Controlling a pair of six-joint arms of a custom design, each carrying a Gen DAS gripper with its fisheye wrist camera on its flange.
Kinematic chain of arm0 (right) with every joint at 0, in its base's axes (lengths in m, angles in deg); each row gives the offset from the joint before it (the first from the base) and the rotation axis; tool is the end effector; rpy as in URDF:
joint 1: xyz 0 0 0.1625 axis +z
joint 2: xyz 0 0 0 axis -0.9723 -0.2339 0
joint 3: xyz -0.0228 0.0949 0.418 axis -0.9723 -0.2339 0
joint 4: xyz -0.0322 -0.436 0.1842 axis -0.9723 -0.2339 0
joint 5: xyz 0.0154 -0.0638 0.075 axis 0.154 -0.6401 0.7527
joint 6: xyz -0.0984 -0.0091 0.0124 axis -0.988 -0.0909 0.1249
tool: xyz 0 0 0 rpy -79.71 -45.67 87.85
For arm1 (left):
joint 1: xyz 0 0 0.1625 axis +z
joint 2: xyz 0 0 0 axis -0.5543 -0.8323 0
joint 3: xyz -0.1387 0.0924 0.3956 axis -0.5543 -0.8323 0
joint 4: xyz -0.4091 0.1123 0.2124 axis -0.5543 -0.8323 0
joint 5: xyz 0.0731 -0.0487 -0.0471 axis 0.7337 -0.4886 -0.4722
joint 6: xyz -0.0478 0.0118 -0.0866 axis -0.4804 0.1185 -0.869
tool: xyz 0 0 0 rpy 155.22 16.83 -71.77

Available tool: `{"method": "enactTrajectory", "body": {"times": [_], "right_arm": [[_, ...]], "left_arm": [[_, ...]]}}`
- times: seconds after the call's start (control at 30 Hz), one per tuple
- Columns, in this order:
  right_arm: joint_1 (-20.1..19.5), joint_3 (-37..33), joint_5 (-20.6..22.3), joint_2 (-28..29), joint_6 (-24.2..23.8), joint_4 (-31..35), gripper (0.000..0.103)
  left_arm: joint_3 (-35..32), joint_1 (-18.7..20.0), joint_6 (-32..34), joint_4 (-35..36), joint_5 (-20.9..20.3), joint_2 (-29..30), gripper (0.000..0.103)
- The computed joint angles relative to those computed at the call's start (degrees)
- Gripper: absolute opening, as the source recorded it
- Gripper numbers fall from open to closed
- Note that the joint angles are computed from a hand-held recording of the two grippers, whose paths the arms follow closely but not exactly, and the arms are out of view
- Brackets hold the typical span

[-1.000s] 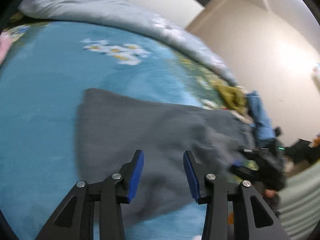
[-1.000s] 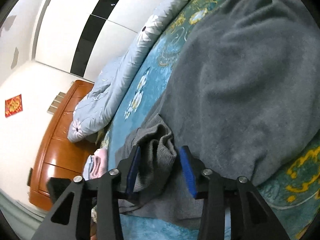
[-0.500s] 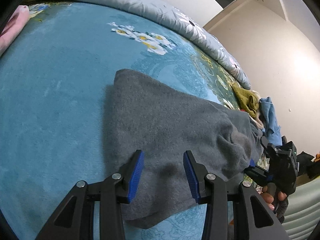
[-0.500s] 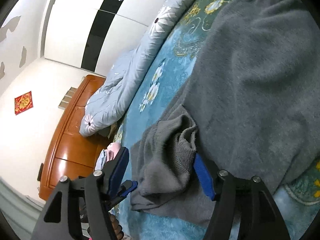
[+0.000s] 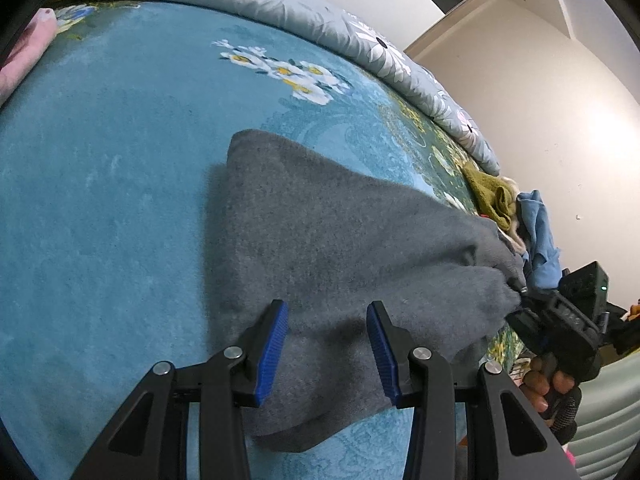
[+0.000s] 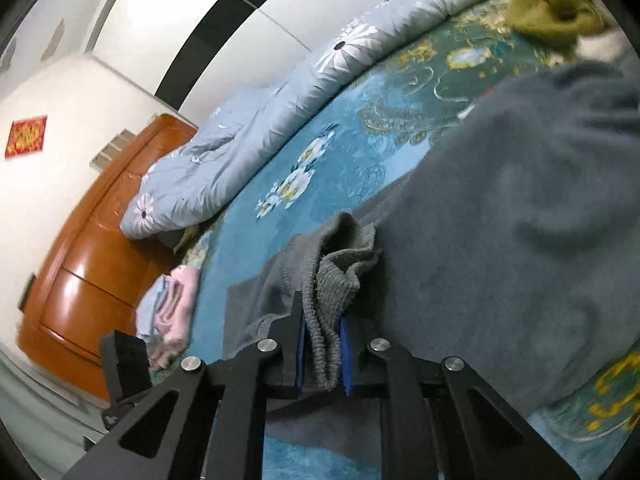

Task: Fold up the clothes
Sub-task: 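Release the cuff with the left tool and pull the right tool back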

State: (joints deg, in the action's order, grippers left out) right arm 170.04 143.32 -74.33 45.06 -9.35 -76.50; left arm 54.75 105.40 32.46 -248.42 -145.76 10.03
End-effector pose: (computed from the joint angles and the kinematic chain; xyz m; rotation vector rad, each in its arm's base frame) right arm 0.1958 -0.8663 0.0850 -0.5083 3.0053 -0.5279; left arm -0.0626 -0.7473 0.2248 -0.2317 2.7674 -0.9464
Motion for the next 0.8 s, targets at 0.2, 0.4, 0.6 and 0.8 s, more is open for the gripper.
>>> {"method": "enactTrajectory", "body": {"times": [0.2,0.4,0.6,0.8], "right_arm": [[-1.3,-0.9,-0.9,0.6,2.8,3.2,0.018],[-4.0,5.8,-0.5,-6.7,4.6,-8.8,0.039],[-8.2,8.5,-9.9,-10.7,16.9,-21.7,0.053],[-10.1,3.3,-7.4,-7.8,19.9,-15.8,0.054]], "left_arm": [[0.1,-0.1,0.2,0.2,0.1,-0.1,0.045],[0.0,-0.5,1.0,-0.4,-0.7,-0.2,0.045],[-6.3,-2.8,6.0,0.3,-4.3,4.4,0.045],[-16.8,-4.6,7.3,9.5,-3.0,13.2,0.045]]}}
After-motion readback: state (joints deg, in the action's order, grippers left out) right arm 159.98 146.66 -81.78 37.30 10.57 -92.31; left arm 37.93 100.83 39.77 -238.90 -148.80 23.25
